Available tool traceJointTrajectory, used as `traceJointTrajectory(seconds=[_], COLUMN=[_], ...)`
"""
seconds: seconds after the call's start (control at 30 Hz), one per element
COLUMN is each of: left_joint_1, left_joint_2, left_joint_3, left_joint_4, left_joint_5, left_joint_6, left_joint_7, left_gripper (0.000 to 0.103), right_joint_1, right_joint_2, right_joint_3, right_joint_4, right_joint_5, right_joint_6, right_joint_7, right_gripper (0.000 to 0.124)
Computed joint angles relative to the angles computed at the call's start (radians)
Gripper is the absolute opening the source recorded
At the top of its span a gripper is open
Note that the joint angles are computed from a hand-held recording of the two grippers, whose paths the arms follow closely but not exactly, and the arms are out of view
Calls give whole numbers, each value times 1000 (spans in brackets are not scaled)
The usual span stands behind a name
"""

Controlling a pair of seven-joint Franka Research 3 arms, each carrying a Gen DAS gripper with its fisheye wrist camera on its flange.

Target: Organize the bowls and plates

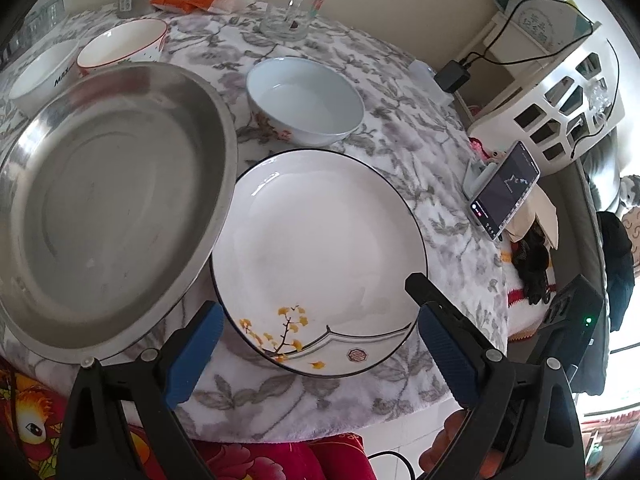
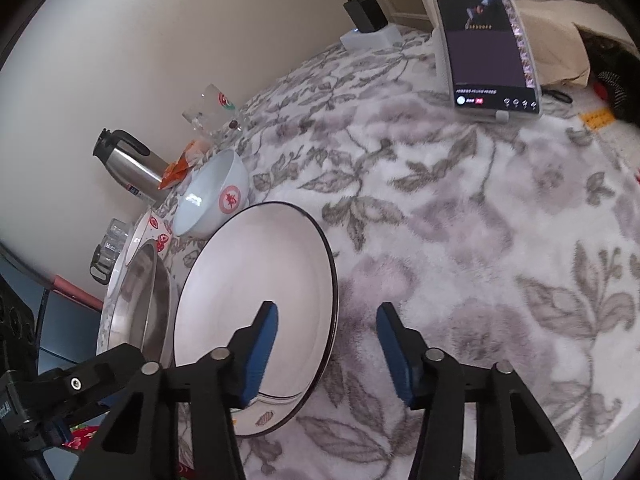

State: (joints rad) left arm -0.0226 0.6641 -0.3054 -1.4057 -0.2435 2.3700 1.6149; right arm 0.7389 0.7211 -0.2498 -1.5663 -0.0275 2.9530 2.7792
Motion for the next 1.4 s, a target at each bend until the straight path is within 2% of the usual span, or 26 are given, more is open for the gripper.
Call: traceJointTrajectory(seconds=[0.23, 0.3, 0.4, 0.73, 1.17, 1.4], left_joint_1=[-3, -3, -4, -7, -24, -38], left_joint_2=[8, 11, 15, 22, 60, 101], left_joint_3=[3, 4, 7, 9, 15, 17], left_joint_4=[12, 16, 21, 28, 85, 145], left_joint_5=[5, 6, 9, 22, 51, 72], left_joint_6=[-17, -22, -24, -26, -58, -89], left_joint_7=[-13, -15, -22, -29, -18, -18], left_gripper=[98, 98, 98, 98, 98, 98], right_joint_1=[-35, -39, -44, -62, -2, 5], right_joint_2=[39, 47, 57, 55, -6, -34], right_joint_3=[42, 46, 49, 68, -22, -36], right_joint_4=[55, 67, 80, 29, -76, -137], right_joint_5=[23, 26, 29, 109, 165, 190], right_joint_6=[-19, -26, -38, 83, 113, 147], right_joint_7=[-37, -45, -50, -87, -108, -112], right_gripper=[27, 15, 11, 8, 6, 6])
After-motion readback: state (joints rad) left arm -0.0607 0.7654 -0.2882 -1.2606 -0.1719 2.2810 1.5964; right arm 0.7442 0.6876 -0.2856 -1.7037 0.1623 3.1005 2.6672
